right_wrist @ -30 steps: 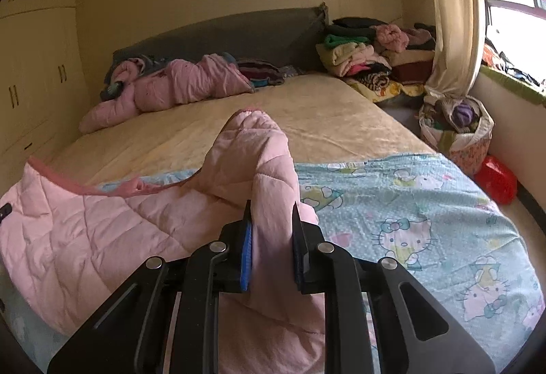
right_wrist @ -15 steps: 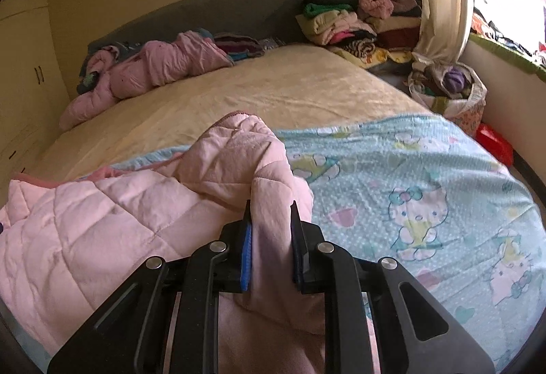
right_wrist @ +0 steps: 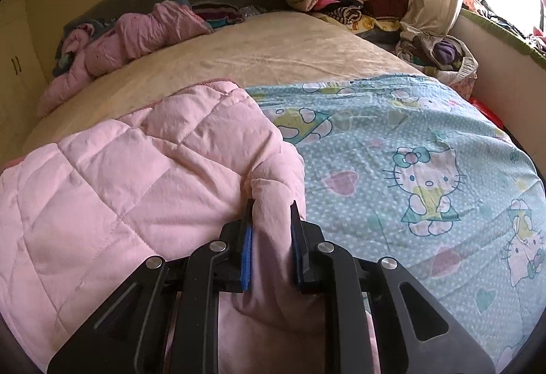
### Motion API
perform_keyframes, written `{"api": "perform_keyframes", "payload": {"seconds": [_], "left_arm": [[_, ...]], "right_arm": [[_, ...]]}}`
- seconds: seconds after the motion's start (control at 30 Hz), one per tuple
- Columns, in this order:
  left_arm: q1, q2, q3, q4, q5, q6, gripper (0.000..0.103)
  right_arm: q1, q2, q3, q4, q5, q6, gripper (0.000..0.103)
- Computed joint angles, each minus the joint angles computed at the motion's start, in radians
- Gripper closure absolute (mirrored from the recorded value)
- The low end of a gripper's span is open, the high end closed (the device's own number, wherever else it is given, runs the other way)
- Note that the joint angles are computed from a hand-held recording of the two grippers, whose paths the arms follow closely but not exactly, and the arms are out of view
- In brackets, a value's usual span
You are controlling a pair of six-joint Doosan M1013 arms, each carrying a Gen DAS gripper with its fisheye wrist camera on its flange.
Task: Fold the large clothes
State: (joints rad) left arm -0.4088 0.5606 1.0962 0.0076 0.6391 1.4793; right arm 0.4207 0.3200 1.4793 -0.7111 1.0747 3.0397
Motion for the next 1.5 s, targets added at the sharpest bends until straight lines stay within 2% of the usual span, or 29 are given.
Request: {"api": "perform_keyframes", "payload": {"seconds": [0.53, 0.7, 0.87, 0.9, 0.97, 1.0, 1.03, 1.1, 1.13, 1.2, 1.27, 1.33, 1.37, 1.47, 1.5], "left_arm": [[0.011, 0.028, -0.032, -0.053, 0.031, 0.052, 0.083], [0.008, 0.027, -0.028, -0.043, 0.03, 0.05, 0.083], [0.009, 0.027, -0.029, -0.038, 0.031, 0.063, 0.083], [0.009, 0.027, -0.027, -0.039, 0.03, 0.065, 0.083], [0.007, 0.024, -0.025, -0.027, 0.031, 0.061, 0.083], [0.006, 0.023, -0.023, -0.02, 0.031, 0.059, 0.083], [0.004, 0.021, -0.021, -0.01, 0.031, 0.058, 0.083], [0.001, 0.015, -0.016, 0.008, 0.03, 0.055, 0.082], [-0.002, 0.01, -0.013, 0.027, 0.028, 0.044, 0.077], [-0.003, 0.002, -0.008, 0.048, 0.023, 0.031, 0.064], [-0.001, -0.015, 0.002, 0.053, 0.011, 0.028, 0.047], [-0.001, -0.028, 0.008, 0.065, 0.007, 0.02, 0.04], [-0.001, -0.037, 0.013, 0.073, 0.004, 0.013, 0.031], [-0.006, -0.07, 0.039, 0.105, -0.003, -0.011, 0.015], [-0.008, -0.076, 0.044, 0.116, 0.004, -0.021, 0.013]], "right_arm": [[-0.021, 0.036, -0.02, 0.027, 0.026, -0.01, 0.082], [-0.012, 0.062, -0.059, 0.027, 0.1, -0.069, 0.079], [-0.012, 0.057, -0.075, 0.066, 0.131, -0.104, 0.077], [-0.01, 0.053, -0.078, 0.076, 0.14, -0.111, 0.074], [-0.002, 0.037, -0.079, 0.092, 0.138, -0.107, 0.057], [0.003, 0.031, -0.078, 0.09, 0.136, -0.104, 0.044], [0.014, 0.023, -0.077, 0.08, 0.14, -0.098, 0.038], [0.032, 0.01, -0.071, 0.06, 0.134, -0.089, 0.034], [0.043, 0.002, -0.067, 0.05, 0.125, -0.084, 0.03], [0.06, -0.009, -0.064, 0.039, 0.106, -0.084, 0.03], [0.079, -0.017, -0.065, 0.024, 0.086, -0.086, 0.028], [0.095, -0.023, -0.068, 0.015, 0.059, -0.095, 0.014], [0.105, -0.025, -0.069, 0.005, 0.043, -0.093, 0.014], [0.124, -0.023, -0.082, -0.01, 0.012, -0.113, 0.014], [0.128, -0.02, -0.09, -0.007, 0.006, -0.128, 0.013]]}}
